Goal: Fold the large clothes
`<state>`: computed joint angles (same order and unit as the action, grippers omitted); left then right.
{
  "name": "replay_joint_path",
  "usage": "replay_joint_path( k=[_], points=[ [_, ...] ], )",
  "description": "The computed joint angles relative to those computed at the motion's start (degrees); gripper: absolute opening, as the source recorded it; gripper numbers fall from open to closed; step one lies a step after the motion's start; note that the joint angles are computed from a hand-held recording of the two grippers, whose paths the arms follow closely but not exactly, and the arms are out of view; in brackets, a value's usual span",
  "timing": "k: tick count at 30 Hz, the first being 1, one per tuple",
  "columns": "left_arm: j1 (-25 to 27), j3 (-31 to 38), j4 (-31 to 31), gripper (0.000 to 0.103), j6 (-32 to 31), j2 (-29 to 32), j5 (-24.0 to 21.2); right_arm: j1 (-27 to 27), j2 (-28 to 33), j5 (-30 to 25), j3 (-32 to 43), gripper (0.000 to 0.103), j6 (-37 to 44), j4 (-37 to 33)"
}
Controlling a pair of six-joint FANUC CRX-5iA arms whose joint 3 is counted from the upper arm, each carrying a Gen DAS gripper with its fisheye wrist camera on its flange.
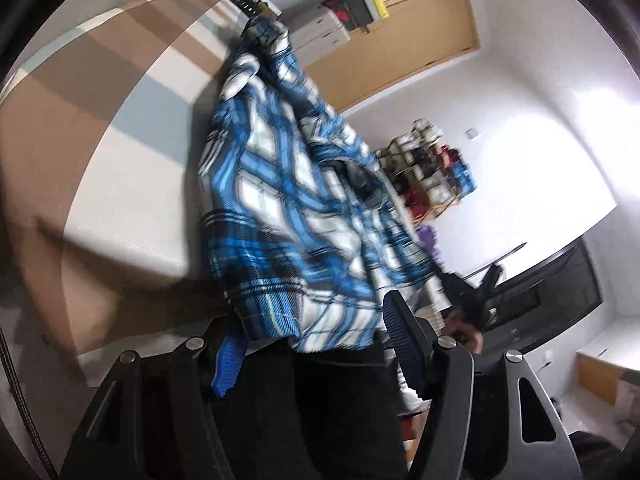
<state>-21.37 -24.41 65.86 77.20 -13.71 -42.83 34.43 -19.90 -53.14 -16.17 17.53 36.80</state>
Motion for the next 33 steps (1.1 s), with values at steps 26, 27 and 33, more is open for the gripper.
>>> replay_joint_path(
  k=[26, 27, 33],
  points=[
    [0.31, 6.7, -12.35, 0.059, 13.07, 3.61, 3.11, -0.5, 2.18, -0.8, 3.34, 0.004, 5.79, -6.07],
    [0.34, 6.61, -12.51, 0.059, 12.95, 3.37, 2.96, -0.52, 2.15, -0.9, 3.34, 0.004, 5.98, -5.84],
    [0.67, 13.0, -24.0, 0.059, 20.09, 5.02, -2.63, -1.73, 2.26, 0.48, 4.18, 0.007, 8.98, -10.12]
  ],
)
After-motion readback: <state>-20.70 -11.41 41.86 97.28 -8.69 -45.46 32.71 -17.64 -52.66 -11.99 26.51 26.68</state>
